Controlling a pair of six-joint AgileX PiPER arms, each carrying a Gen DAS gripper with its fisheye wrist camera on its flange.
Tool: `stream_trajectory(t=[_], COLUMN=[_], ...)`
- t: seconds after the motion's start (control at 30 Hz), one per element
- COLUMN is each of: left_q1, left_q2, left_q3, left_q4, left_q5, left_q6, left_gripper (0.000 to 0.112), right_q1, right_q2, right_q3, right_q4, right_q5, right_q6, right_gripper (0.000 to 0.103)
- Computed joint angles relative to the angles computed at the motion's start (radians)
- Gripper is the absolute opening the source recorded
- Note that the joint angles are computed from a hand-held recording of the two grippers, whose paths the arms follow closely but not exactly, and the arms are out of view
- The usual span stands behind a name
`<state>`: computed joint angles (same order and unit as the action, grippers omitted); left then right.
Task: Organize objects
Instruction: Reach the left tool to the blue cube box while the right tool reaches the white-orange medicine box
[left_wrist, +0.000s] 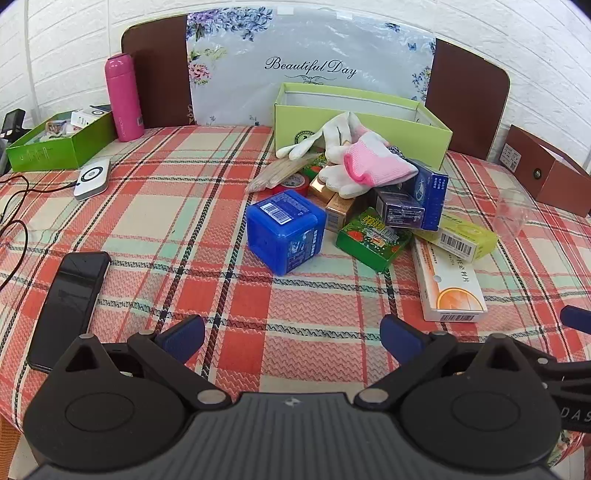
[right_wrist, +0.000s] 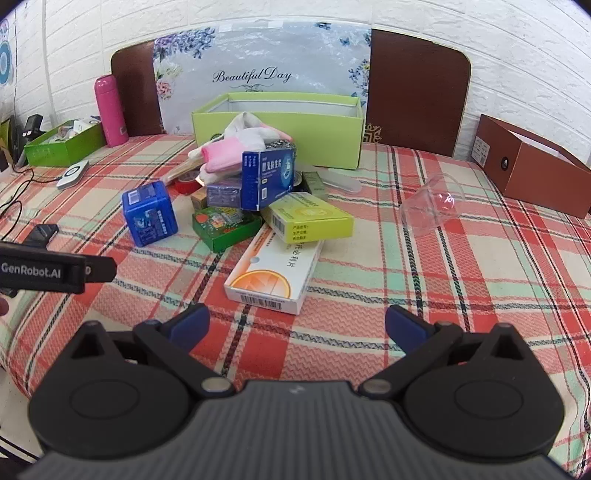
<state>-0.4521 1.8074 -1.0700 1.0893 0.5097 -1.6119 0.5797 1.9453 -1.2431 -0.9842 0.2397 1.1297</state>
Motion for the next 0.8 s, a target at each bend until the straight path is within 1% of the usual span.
stream_trajectory(t=[0.03,0.1,0.17,0.2,0.23,0.3,0.37,0.43,0.47,0.57,0.7,0.73,0.8], left_q1=[0.004,0.012,0.022,0.027,0.033,0.043,0.054,0.063,0.07,0.09,0.135,0.151,0.182], left_q2=[0.002,0.007,0.013,0.016,0.018,0.025,0.031,0.038,0.042,0.055,0.077,0.089,0.123], left_q3=[-0.002,-0.006,-0.011,-0.013,-0.014,-0.02,-0.025,-0.032,-0.034,-0.045,-0.071,-0.094,-0.168], left_q4=[-0.004,-0.009,-0.019,-0.026,-0.031,-0.048,-0.066,-0.086,-0.095,-0.129,-0.169,-0.195,-0.316], left_q5=[-0.004,-0.013,-0.025,-0.031,-0.038,-0.051,-0.063,-0.073,-0.081,-0.098,-0.151,-0.161,-0.153], left_q6=[0.005,0.015,0.03,0.037,0.042,0.063,0.087,0.112,0.124,0.165,0.244,0.282,0.404], left_gripper=[0.103,0.103,0.103,0.103,0.103,0.103,0.103,0.103,0.103,0.103,0.103,0.103,0.103], right_q1=[0.001,0.001,0.0,-0.002,-0.007,-0.004,-0.005,-0.002,-0.001,-0.006,-0.008,-0.011,-0.016], right_q2=[0.005,0.015,0.031,0.037,0.04,0.056,0.069,0.085,0.094,0.129,0.196,0.219,0.273], right_q3=[-0.005,-0.026,-0.063,-0.073,-0.072,-0.09,-0.11,-0.129,-0.14,-0.198,-0.287,-0.318,-0.394], right_q4=[0.018,0.096,0.228,0.265,0.284,0.287,0.356,0.316,0.325,0.468,0.512,0.532,0.565], right_q5=[0.0,0.02,0.054,0.056,0.034,0.047,0.056,0.058,0.063,0.092,0.117,0.124,0.151], right_q6=[-0.017,-0.103,-0.241,-0.274,-0.28,-0.293,-0.358,-0.333,-0.343,-0.486,-0.547,-0.565,-0.581], right_gripper=[0.103,0.103,0.103,0.103,0.103,0.103,0.103,0.103,0.103,0.103,0.103,0.103,0.103])
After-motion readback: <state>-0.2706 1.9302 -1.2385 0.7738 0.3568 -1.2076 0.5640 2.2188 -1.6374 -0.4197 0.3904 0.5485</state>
